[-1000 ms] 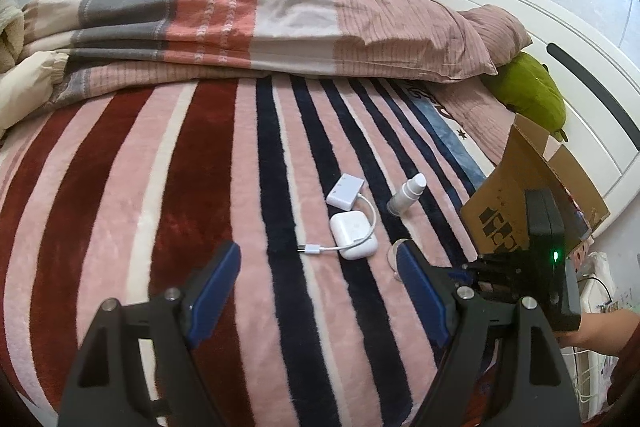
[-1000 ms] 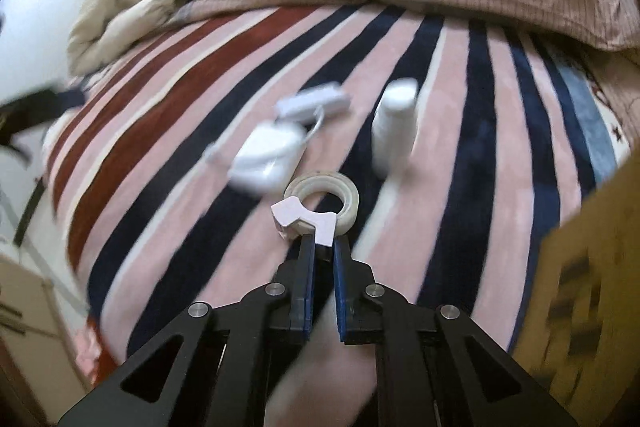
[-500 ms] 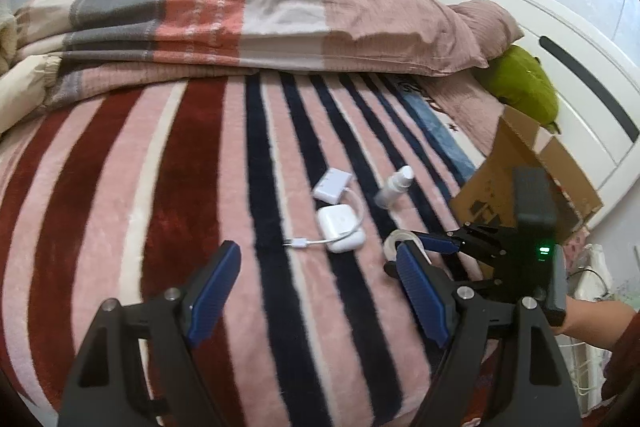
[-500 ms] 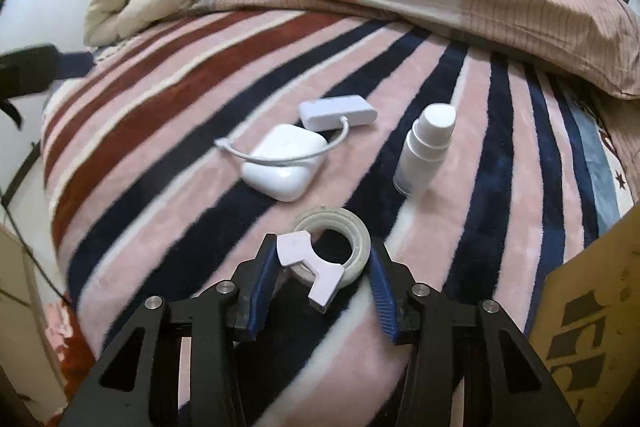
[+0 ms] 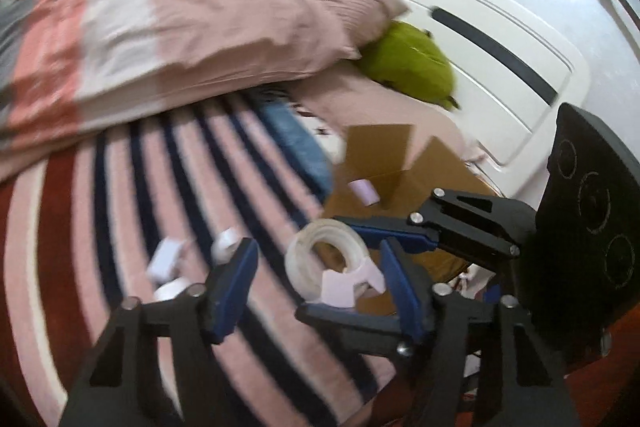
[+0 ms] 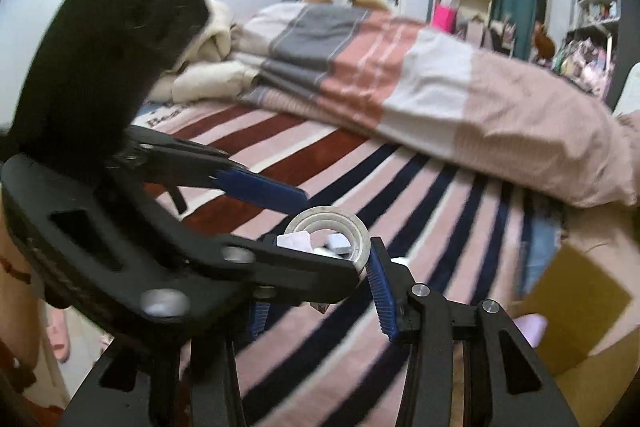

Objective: Organize rigid objects
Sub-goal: 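Carry the tape roll into the cardboard box and open the right tool, then return the right tool to the bed and grasp the white earbud case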

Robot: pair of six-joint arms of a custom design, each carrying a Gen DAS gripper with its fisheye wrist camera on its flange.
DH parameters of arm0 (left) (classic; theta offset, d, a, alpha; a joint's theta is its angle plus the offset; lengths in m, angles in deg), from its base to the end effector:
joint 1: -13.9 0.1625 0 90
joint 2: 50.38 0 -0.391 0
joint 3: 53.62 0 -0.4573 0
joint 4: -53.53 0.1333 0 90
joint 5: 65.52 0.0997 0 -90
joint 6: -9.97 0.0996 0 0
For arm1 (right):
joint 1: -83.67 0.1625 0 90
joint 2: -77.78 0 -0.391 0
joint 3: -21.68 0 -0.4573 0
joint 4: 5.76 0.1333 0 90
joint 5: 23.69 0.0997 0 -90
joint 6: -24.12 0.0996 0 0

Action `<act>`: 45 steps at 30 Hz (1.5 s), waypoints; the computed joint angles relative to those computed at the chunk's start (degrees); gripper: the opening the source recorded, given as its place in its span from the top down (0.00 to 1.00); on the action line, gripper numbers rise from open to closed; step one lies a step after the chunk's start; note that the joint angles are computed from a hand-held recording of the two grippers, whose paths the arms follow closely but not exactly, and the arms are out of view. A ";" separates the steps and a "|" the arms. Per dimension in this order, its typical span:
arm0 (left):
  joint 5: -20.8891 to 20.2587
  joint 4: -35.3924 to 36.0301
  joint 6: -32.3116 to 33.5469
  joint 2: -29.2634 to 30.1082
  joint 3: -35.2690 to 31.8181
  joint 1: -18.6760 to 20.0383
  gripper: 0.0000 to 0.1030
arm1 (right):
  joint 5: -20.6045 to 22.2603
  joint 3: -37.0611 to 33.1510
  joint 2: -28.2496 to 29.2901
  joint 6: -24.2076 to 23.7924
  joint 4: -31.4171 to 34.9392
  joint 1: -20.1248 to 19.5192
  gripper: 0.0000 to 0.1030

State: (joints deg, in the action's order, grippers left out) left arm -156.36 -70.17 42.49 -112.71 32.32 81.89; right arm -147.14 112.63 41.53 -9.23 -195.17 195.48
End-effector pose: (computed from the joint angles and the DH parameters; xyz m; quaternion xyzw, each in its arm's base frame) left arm -0.1462 -0.7134 0.2450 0.4569 0.8851 -0.0882 0.0008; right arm 0.3362 -0.6290 0.0316 0.3131 -0.8357 0.3357 0.3014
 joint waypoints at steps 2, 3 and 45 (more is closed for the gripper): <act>-0.84 1.95 0.67 1.42 -0.94 -1.84 0.59 | -2.13 1.95 -1.84 -0.56 -2.70 -0.11 0.62; -0.32 1.97 0.80 1.80 -0.77 -2.74 0.59 | -2.66 3.19 -3.16 -0.30 -3.56 -0.46 0.62; 14.45 -15.62 -3.97 -3.24 2.37 3.74 0.24 | 7.86 -1.95 -1.92 11.32 15.97 -0.09 0.47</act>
